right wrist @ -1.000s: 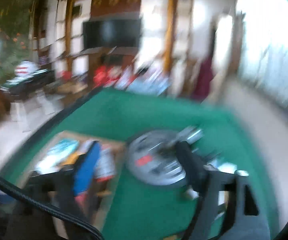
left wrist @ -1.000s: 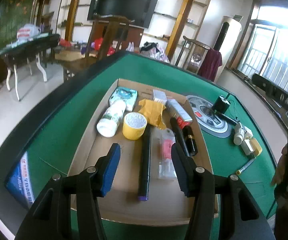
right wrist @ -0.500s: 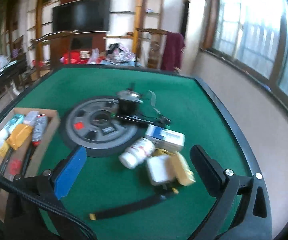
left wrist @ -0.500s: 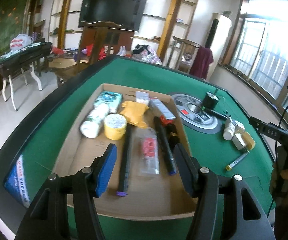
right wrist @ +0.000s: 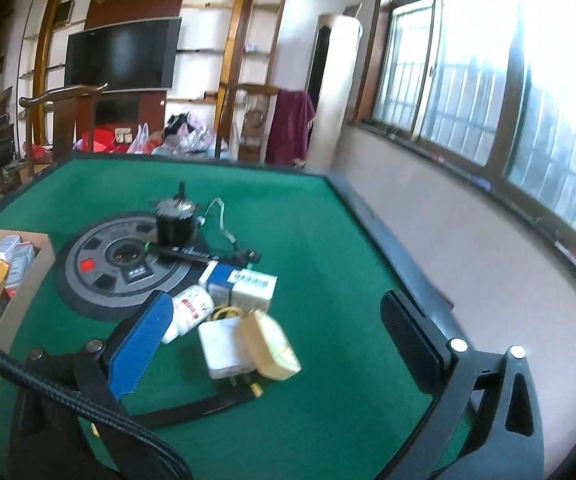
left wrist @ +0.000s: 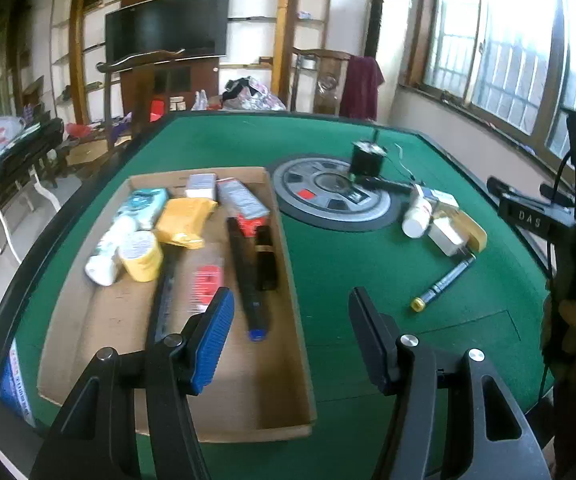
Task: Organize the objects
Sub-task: 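Move both tools back to the pile, left tool toward another black marker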
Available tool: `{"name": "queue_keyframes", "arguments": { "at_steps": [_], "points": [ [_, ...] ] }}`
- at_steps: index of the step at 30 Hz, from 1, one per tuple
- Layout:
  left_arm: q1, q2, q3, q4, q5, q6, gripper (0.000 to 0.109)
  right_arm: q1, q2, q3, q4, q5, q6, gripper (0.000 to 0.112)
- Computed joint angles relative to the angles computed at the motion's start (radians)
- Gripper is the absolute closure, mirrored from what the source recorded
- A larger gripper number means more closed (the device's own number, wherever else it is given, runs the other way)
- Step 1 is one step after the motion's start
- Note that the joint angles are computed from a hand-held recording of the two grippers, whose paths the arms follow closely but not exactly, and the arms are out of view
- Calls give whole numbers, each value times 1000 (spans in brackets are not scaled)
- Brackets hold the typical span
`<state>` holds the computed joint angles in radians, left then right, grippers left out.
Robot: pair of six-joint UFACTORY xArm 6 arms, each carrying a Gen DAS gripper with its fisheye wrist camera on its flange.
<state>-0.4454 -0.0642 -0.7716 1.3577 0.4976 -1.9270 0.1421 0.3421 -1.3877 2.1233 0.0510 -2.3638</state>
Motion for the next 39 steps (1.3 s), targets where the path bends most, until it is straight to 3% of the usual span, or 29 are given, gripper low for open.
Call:
{"name": "queue_keyframes", "arguments": {
  "at_steps": [4, 16, 28, 39],
  "points": [
    [-30, 79, -78, -64, 2, 78, 55, -27, 13, -16, 20, 31, -34, 9],
    [-55, 323, -339, -251, -40, 335, 55, -76, 125, -115, -263, 52, 248, 9],
    [-63, 555, -592, -428, -41, 584, 55, -127, 207, -145, -788, 116, 850, 9],
    [-42, 584, -617, -374, -96, 539, 55, -119, 217, -141, -830, 92, 869, 9]
  ]
}}
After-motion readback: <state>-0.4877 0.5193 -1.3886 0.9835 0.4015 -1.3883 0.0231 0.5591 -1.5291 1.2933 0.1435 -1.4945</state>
